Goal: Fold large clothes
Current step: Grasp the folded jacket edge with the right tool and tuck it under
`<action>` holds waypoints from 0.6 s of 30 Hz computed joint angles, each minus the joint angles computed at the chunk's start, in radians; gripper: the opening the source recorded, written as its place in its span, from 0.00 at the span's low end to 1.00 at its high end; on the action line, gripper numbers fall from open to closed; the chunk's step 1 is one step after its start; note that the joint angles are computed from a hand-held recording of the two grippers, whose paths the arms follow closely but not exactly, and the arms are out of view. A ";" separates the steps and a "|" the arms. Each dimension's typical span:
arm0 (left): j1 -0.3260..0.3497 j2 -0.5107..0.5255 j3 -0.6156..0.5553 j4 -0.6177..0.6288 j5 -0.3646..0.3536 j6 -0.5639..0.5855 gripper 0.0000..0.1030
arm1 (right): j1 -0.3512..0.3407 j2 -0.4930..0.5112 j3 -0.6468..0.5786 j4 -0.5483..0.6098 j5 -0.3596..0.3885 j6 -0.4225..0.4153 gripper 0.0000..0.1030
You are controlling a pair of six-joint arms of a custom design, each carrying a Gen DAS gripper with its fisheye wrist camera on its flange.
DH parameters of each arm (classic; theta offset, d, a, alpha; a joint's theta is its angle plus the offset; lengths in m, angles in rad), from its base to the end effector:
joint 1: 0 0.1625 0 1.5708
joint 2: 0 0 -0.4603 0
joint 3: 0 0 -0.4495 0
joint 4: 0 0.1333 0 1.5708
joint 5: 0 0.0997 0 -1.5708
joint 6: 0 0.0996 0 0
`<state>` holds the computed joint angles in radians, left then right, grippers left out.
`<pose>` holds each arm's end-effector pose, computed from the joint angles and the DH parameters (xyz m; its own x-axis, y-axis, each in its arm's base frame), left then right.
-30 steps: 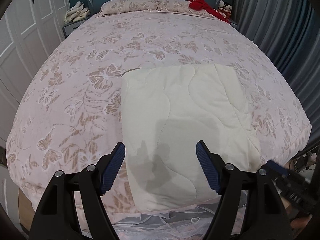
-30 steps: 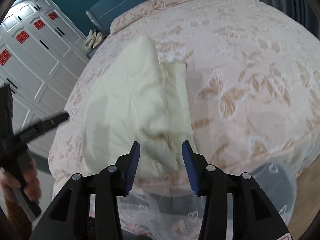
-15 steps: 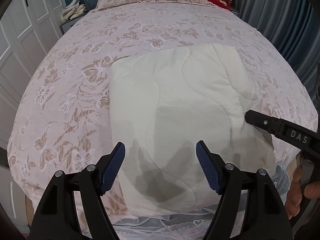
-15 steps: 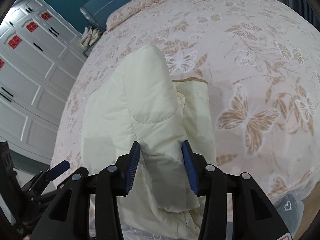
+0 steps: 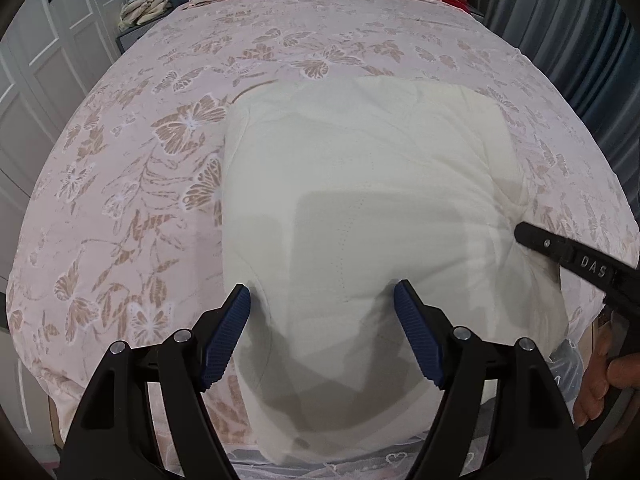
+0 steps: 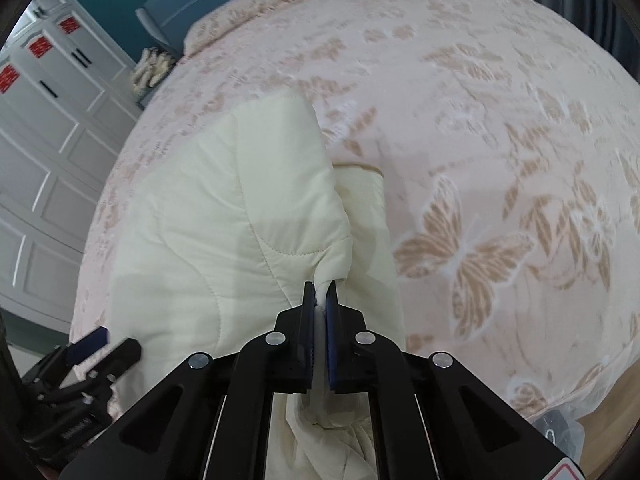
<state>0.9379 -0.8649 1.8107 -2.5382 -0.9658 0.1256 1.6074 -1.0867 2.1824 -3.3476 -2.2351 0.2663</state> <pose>-0.2390 -0.6470 0.0685 -0.5911 0.5738 -0.5668 0.6707 0.7401 0.0498 0.0919 -0.5437 0.1720 -0.7803 0.5508 0.2964 0.1834 0.6545 -0.7335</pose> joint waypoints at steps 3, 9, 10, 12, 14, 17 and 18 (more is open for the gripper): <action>-0.003 0.023 -0.002 -0.020 0.022 0.018 0.71 | -0.013 0.023 -0.006 0.015 -0.026 0.003 0.03; -0.009 0.058 -0.004 -0.062 0.063 0.059 0.74 | -0.043 0.057 -0.028 0.050 -0.042 0.012 0.03; -0.008 0.064 -0.006 -0.067 0.069 0.064 0.75 | -0.043 0.062 -0.033 0.057 -0.048 0.008 0.03; -0.007 0.073 -0.008 -0.077 0.078 0.072 0.77 | -0.041 0.075 -0.049 0.082 -0.071 -0.005 0.03; -0.005 0.083 -0.012 -0.084 0.086 0.078 0.78 | -0.033 0.095 -0.067 0.099 -0.109 -0.025 0.03; -0.006 0.094 -0.012 -0.097 0.097 0.085 0.80 | -0.009 0.137 -0.097 0.110 -0.197 -0.083 0.04; -0.006 0.096 -0.011 -0.102 0.100 0.088 0.80 | -0.002 0.148 -0.106 0.113 -0.225 -0.103 0.04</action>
<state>0.9319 -0.7691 1.7997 -2.6399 -0.8655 0.2137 1.6049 -0.9391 2.0760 -3.2344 -2.4601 0.1632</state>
